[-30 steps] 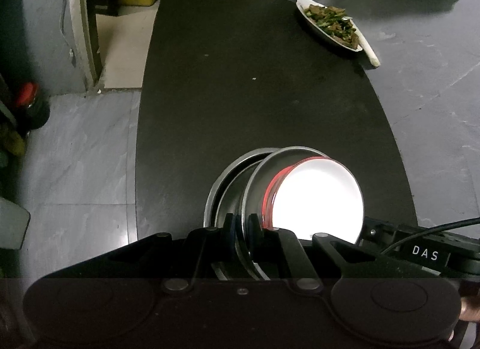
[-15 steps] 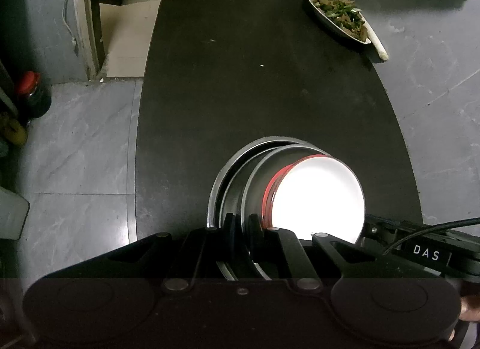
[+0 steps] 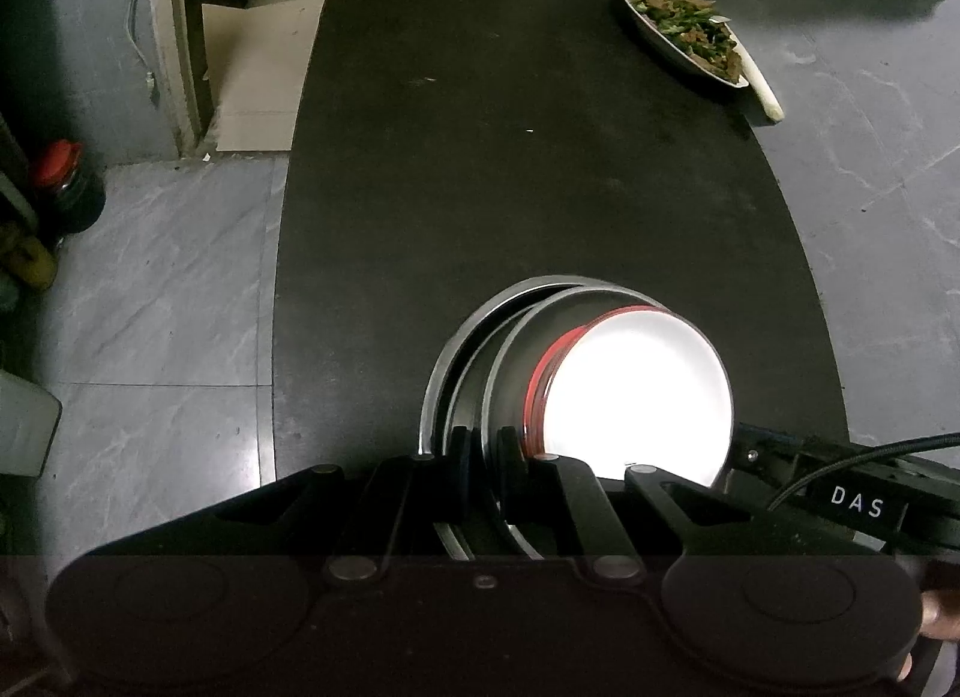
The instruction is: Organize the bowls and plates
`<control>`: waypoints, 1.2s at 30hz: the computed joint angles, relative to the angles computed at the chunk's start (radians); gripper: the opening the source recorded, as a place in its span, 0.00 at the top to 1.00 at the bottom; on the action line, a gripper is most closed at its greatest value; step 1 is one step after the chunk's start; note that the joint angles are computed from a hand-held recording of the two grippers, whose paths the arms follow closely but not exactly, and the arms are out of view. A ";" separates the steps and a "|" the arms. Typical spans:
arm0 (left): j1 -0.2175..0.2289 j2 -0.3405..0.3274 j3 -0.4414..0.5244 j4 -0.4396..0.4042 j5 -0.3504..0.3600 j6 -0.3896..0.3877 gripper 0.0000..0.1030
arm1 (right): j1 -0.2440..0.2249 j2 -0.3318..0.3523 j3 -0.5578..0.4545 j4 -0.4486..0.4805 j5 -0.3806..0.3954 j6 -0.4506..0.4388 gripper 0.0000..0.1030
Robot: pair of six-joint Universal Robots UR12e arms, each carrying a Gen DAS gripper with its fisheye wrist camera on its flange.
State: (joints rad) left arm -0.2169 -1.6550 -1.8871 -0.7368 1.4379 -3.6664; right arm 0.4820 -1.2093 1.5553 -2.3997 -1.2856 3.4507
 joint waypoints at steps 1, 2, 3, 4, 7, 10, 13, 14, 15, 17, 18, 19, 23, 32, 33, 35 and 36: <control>0.000 0.000 0.000 0.000 0.000 0.000 0.92 | 0.000 0.001 -0.001 -0.001 0.000 -0.001 0.89; 0.000 0.000 0.000 0.001 0.000 -0.001 0.92 | 0.000 0.001 -0.001 -0.002 0.000 -0.003 0.89; 0.000 0.000 0.000 0.001 0.001 -0.001 0.92 | 0.000 0.000 0.001 -0.004 0.000 -0.005 0.89; -0.001 0.000 0.000 0.002 0.002 -0.003 0.92 | 0.000 0.001 0.002 -0.005 0.000 -0.007 0.89; 0.000 0.000 -0.001 0.003 0.002 -0.003 0.92 | 0.000 0.001 0.003 -0.008 -0.001 -0.014 0.89; 0.000 0.002 -0.005 0.011 0.000 -0.009 0.92 | 0.001 -0.002 0.007 -0.014 -0.002 -0.023 0.89; -0.004 0.003 -0.009 0.020 0.006 -0.014 0.92 | 0.000 -0.004 0.011 -0.020 0.000 -0.029 0.88; -0.008 0.003 -0.007 0.020 0.015 -0.013 0.92 | 0.001 -0.004 0.011 -0.022 -0.001 -0.033 0.88; -0.013 0.003 -0.005 0.019 0.029 -0.008 0.92 | 0.001 -0.005 0.013 -0.026 -0.001 -0.038 0.87; -0.031 0.000 0.004 0.020 0.075 0.024 0.92 | 0.002 -0.007 0.017 -0.033 -0.003 -0.050 0.86; -0.040 -0.002 0.011 0.014 0.098 0.046 0.92 | 0.003 -0.007 0.017 -0.035 -0.005 -0.055 0.86; -0.046 -0.005 0.018 0.006 0.113 0.060 0.92 | 0.004 -0.008 0.017 -0.038 -0.008 -0.060 0.86; -0.050 -0.008 0.024 -0.001 0.127 0.068 0.92 | 0.004 -0.007 0.013 -0.034 -0.011 -0.074 0.86; -0.053 -0.006 0.020 0.004 0.142 0.056 0.85 | 0.011 -0.011 0.015 -0.046 -0.040 -0.091 0.80; -0.053 -0.006 0.020 0.004 0.144 0.054 0.83 | 0.013 -0.013 0.016 -0.048 -0.048 -0.090 0.75; -0.055 -0.007 0.022 0.003 0.150 0.052 0.81 | 0.015 -0.016 0.018 -0.052 -0.063 -0.085 0.70; -0.055 -0.007 0.022 0.001 0.154 0.053 0.80 | 0.015 -0.016 0.020 -0.055 -0.064 -0.083 0.69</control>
State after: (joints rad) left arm -0.2722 -1.6622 -1.8646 -0.7356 1.5917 -3.6136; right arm 0.4967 -1.2253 1.5750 -2.4542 -1.3497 3.3677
